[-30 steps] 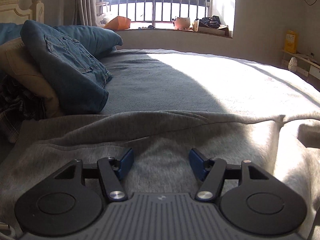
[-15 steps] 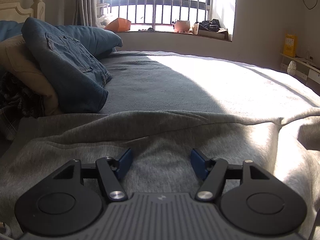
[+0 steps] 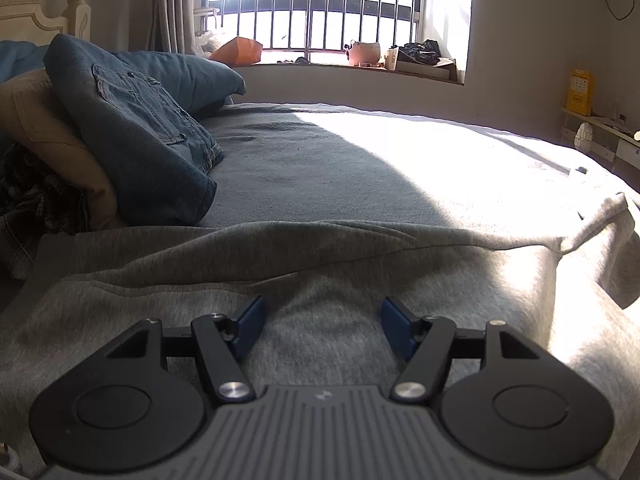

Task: Fold clothes

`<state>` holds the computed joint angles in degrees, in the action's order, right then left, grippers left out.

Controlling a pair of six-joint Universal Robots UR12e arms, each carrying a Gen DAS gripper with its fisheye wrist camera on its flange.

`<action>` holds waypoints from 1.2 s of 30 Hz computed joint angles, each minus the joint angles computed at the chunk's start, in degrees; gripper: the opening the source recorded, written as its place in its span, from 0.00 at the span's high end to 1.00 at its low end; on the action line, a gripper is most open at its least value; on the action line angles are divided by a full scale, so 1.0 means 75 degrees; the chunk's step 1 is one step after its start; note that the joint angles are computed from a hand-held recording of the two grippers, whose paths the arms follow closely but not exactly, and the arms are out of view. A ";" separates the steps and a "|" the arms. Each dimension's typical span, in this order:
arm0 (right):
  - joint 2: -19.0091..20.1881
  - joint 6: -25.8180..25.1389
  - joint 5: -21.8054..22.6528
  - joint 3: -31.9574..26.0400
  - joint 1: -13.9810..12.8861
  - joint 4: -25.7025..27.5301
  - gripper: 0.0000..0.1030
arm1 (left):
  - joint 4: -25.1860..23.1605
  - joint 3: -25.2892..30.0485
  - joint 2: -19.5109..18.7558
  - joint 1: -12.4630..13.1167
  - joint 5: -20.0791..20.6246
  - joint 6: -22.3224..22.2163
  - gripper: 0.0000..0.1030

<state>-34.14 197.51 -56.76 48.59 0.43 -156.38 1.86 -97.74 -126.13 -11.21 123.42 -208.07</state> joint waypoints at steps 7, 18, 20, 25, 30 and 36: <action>-0.1210 -0.1610 -0.0564 0.2311 -0.0197 -0.0124 0.43 | -0.0028 0.0034 -0.0028 -0.0009 0.0059 0.0065 0.35; -0.1186 -0.4293 -0.1953 0.2622 0.0343 -0.0170 0.91 | -0.0212 0.0153 -0.0092 -0.0068 0.0266 0.0221 0.33; -0.1200 -0.3994 -0.1974 0.2561 0.0283 -0.0245 0.95 | -0.0213 0.0153 -0.0090 -0.0066 0.0256 0.0215 0.33; -0.1639 -0.3463 -0.2059 0.2630 -0.0062 -0.1011 0.97 | -0.0212 0.0141 -0.0079 -0.0076 0.0254 0.0207 0.33; -0.1969 -0.3259 -0.2648 0.2228 -0.0407 -0.0936 0.97 | -0.0228 0.0143 -0.0074 -0.0069 0.0231 0.0200 0.33; -0.2156 -0.3992 -0.3801 0.2045 -0.0573 -0.0272 0.97 | -0.0236 0.0140 -0.0067 -0.0072 0.0221 0.0175 0.33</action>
